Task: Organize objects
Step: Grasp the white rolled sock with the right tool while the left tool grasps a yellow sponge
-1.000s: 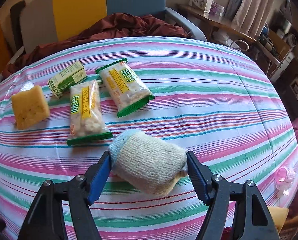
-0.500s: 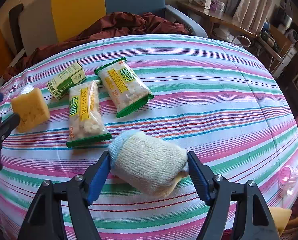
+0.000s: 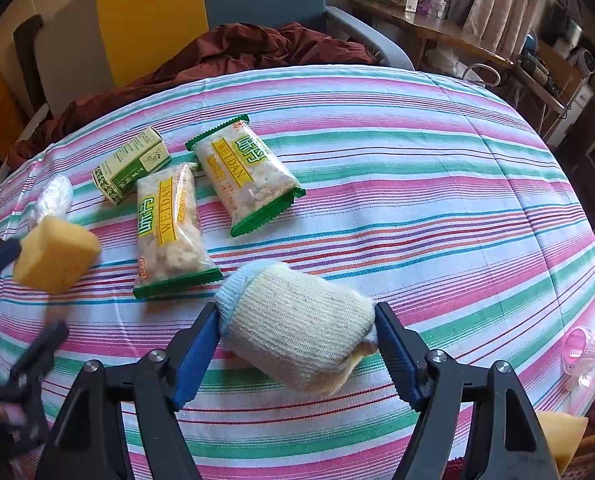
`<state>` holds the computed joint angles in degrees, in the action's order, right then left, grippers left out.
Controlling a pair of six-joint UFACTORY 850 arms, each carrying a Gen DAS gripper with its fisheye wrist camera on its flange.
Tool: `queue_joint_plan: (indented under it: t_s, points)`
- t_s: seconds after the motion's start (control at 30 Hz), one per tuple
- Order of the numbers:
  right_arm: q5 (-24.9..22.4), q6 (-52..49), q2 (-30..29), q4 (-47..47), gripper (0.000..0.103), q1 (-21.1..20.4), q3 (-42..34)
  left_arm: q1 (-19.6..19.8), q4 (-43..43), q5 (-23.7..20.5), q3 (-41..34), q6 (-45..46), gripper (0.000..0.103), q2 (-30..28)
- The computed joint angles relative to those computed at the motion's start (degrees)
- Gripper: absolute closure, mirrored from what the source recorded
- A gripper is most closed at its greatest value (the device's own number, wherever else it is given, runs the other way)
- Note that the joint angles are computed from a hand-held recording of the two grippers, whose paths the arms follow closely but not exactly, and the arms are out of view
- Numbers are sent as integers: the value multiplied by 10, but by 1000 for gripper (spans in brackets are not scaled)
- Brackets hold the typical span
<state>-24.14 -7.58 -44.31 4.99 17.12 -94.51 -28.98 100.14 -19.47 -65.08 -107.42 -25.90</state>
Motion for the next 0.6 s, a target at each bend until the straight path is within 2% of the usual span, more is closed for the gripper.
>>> queue_joint_plan:
  t_s: [0.1, 0.2, 0.3, 0.4, 0.43, 0.53, 0.6]
  points:
    - [1, -1, 1, 1, 27, 0, 1, -10, 130, -31, 38, -154, 23, 28]
    - [0, -2, 0, 3, 26, 0, 1, -11, 160, -71, 48, -187, 21, 33]
    - [0, 1, -1, 1, 26, 0, -1, 5, 81, -27, 22, -118, 21, 14]
    - [-3, -2, -4, 3, 25, -1, -5, 30, 28, 55, -6, -93, 21, -10]
    - [-4, -4, -5, 6, 25, -1, -6, 36, -12, 71, -19, -58, 21, -20]
    - [-7, -9, -7, 12, 25, -3, -9, 43, -36, 103, -32, -41, 21, -35]
    - [-8, -7, -8, 10, 25, -3, -10, 38, -29, 95, -39, -38, 21, -43]
